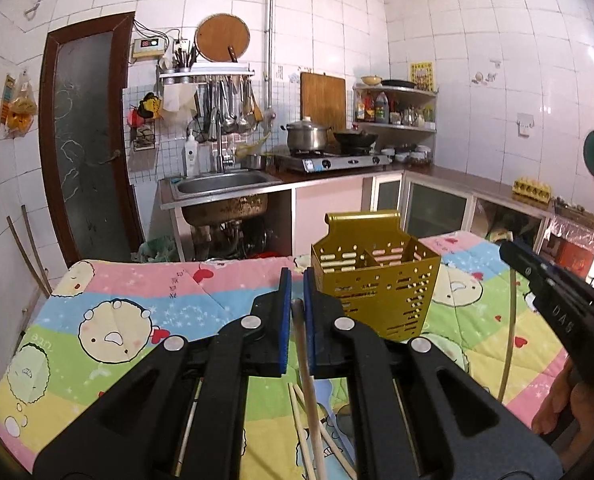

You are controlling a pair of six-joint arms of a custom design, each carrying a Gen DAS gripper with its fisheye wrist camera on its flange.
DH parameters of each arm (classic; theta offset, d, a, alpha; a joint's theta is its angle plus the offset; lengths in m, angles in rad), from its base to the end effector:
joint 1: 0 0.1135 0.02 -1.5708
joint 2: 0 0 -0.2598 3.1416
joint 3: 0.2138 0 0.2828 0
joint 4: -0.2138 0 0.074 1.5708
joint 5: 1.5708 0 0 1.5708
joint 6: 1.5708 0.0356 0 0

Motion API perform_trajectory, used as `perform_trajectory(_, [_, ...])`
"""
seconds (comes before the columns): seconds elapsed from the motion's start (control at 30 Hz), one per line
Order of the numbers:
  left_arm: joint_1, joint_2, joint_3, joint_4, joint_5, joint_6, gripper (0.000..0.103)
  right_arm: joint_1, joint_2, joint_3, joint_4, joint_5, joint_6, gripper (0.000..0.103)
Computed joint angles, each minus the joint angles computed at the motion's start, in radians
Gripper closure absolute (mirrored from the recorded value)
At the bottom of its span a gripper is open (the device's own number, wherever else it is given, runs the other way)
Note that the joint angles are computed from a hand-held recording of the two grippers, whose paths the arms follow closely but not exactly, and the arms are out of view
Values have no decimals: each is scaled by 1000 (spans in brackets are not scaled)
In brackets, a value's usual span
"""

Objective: Organize utensils
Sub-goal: 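Lift the chopsticks and carry both tools over the yellow slotted holder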

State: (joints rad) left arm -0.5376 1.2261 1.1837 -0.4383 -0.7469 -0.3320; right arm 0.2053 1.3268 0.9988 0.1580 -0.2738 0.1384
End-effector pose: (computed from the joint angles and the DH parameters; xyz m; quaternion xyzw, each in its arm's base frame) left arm 0.2698 -0.1327 0.3600 -0.1064 0.8114 0.0796 0.5692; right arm 0.3357 0.0797 0.3151 -0.1132 0.7541 0.2120 0.6112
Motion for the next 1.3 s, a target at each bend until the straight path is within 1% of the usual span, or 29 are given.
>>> perform_trajectory(0.13, [-7, -8, -1, 17, -7, 12, 98, -4, -6, -16, 38, -6, 8, 97])
perform_trajectory(0.33, [0, 3, 17, 9, 24, 7, 99, -7, -1, -23, 79, -5, 7, 97])
perform_trajectory(0.73, [-14, -8, 36, 2, 33, 24, 99, -11, 39, -4, 138, -4, 19, 97])
perform_trajectory(0.9, [-8, -6, 51, -9, 44, 24, 99, -10, 55, 6, 150, 0, 28, 97])
perform_trajectory(1.13, [-11, 2, 69, 4, 41, 44, 99, -13, 79, 48, 148, -2, 27, 97])
perform_trajectory(1.3, [0, 21, 103, 3, 65, 57, 99, -12, 96, 88, 139, 5, 31, 97])
